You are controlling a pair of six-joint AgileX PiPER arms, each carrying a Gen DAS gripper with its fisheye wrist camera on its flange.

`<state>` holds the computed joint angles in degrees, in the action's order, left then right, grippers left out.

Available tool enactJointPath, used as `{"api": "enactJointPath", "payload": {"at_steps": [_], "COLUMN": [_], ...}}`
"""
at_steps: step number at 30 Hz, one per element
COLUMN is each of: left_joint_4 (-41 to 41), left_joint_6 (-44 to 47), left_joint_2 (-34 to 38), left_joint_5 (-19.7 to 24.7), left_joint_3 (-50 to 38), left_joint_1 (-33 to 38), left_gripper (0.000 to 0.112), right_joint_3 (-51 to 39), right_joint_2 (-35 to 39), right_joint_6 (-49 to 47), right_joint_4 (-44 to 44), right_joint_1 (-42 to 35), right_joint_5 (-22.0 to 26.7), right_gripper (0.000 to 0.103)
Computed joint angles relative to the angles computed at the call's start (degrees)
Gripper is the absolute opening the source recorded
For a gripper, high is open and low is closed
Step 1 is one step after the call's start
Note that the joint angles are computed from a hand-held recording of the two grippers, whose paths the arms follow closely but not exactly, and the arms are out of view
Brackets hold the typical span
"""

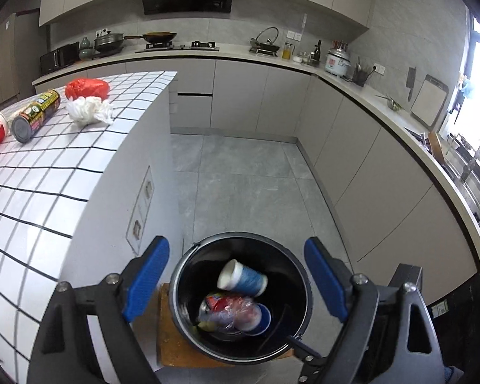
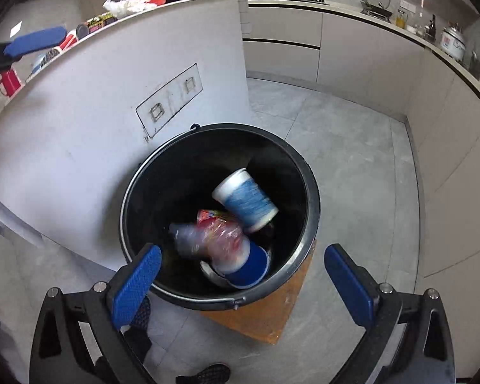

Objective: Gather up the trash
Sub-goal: 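Open both grippers to drop the spray can and blue cup into the bin, then move both open grippers back to the island toward the remaining items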

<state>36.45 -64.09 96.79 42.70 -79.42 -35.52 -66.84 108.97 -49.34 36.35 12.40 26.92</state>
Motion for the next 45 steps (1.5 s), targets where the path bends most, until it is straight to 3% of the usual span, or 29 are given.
{"api": "enactJointPath", "payload": {"at_steps": [9,20,24,26,33,39,45], "left_joint_4": [-2.2,-5.2,-7.5,-8.7,-18.7,-33.9,-51.1], "left_joint_6": [4.0,9.2,13.1,15.0,29.7,50.2,73.5], "left_joint_2": [-5.9,-13.9,-17.2,-18.7,-24.9,-28.5,-27.2], "left_joint_5": [4.8,4.7,4.4,3.9,0.4,-1.9,-1.4], "left_joint_3": [2.5,7.9,9.6,10.8,14.8,17.8,18.0], "left_joint_1": [1.8,6.5,10.5,12.6,25.8,42.5,60.6], "left_gripper": [0.088,0.088,0.088,0.088,0.088,0.088,0.088], "right_joint_3": [-0.8,-8.7,-9.3,-11.9,-23.7,-38.3,-55.4], "right_joint_2": [-6.3,-7.7,-10.1,-10.3,-7.6,-0.3,9.4], "right_joint_6": [18.0,33.0,35.9,40.9,56.2,63.7,68.0], "right_joint_4": [-11.1,-20.0,-21.3,-25.2,-37.6,-44.3,-47.0], "right_joint_1": [3.2,8.3,10.6,12.8,20.9,28.7,34.5], "right_joint_5": [1.8,9.7,7.1,8.2,13.1,19.7,27.8], "right_gripper": [0.103,0.103,0.103,0.103,0.103,0.103,0.103]}}
